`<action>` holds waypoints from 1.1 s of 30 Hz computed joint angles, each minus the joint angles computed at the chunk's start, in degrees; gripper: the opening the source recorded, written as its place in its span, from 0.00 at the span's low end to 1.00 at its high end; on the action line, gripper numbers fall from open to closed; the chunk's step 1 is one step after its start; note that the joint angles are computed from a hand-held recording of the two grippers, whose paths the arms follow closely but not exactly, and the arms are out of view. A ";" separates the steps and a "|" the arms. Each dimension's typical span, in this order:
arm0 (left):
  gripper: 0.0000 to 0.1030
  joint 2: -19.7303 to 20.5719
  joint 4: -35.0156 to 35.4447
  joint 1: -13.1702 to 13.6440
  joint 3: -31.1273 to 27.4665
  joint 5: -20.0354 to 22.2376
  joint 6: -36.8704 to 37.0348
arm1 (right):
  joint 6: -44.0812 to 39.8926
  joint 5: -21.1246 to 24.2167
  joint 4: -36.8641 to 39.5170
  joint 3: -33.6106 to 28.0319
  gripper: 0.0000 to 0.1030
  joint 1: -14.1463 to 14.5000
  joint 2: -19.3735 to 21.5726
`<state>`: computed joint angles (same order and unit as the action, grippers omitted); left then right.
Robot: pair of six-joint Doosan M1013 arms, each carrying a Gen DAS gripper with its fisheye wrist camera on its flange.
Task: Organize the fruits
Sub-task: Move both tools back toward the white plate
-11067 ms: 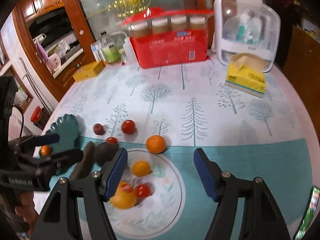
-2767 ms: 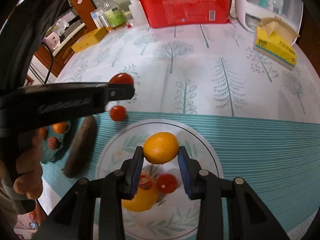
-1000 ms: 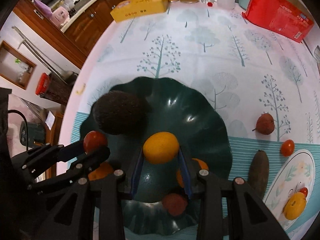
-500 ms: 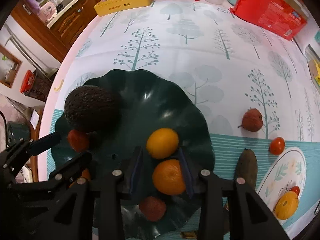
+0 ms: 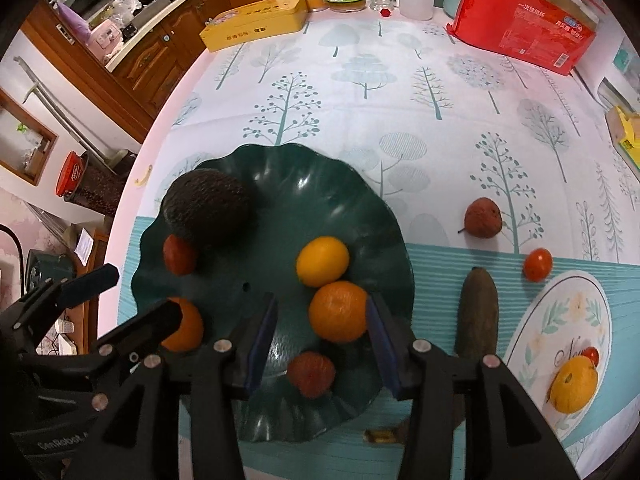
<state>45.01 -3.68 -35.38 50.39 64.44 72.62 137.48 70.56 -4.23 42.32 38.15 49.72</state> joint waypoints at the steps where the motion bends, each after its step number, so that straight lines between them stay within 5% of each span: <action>1: 0.85 -0.41 -0.25 -0.03 0.51 -0.34 0.15 | 0.21 -0.21 -0.09 0.47 0.45 0.11 -0.32; 17: 0.83 -7.94 -0.46 -3.58 9.56 -10.92 3.54 | 8.02 -5.82 -7.48 14.07 0.45 3.28 -10.21; 33: 0.83 -6.83 -2.29 -8.66 3.51 -12.75 9.04 | 21.65 -6.56 -20.41 27.28 0.45 5.21 -21.78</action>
